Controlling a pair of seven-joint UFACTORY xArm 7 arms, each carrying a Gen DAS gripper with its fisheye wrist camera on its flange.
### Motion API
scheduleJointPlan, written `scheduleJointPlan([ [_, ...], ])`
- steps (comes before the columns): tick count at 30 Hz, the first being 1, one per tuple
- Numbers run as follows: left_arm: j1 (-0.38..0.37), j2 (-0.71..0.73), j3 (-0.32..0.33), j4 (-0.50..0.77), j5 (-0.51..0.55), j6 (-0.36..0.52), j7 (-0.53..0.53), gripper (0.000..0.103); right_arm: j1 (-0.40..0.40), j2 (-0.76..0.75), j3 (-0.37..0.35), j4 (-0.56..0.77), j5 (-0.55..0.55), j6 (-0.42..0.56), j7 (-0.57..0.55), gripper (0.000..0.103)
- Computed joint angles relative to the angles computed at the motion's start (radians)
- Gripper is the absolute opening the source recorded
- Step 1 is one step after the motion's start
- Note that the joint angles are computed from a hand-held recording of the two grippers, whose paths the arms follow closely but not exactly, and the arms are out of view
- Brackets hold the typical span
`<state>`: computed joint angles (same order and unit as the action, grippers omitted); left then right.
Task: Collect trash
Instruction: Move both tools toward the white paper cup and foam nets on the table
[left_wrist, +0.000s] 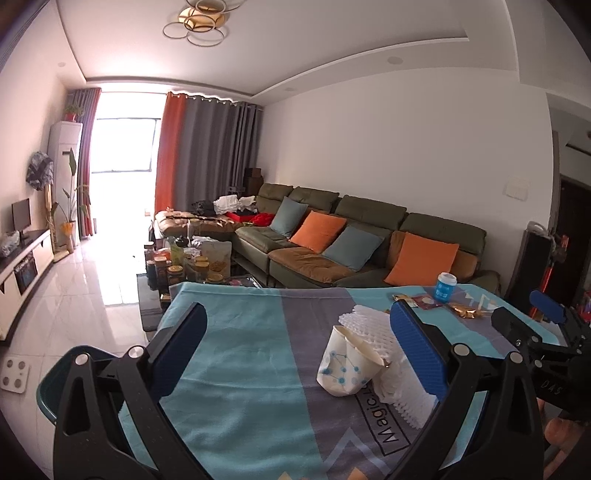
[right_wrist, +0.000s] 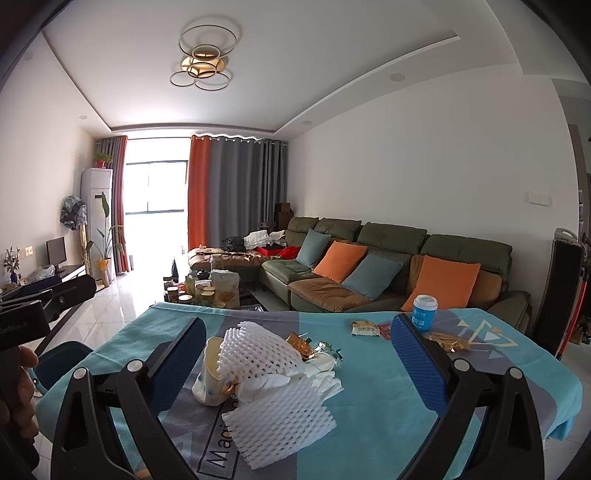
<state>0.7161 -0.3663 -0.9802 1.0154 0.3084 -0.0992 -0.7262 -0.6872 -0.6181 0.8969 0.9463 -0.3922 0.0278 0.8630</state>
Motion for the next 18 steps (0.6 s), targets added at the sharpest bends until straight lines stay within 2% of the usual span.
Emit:
scheduleJointPlan([
  [9, -0.027, -0.013, 0.020, -0.024, 0.001, -0.004, 0.018, 0.098, 0.027, 0.003, 0.002, -0.017, -0.006, 0.004, -0.017, 0.097],
  [18, -0.066, 0.038, 0.039, 0.000, 0.065, 0.075, 0.006, 0.098, 0.122, 0.093, -0.031, -0.001, -0.060, 0.078, -0.057, 0.097],
])
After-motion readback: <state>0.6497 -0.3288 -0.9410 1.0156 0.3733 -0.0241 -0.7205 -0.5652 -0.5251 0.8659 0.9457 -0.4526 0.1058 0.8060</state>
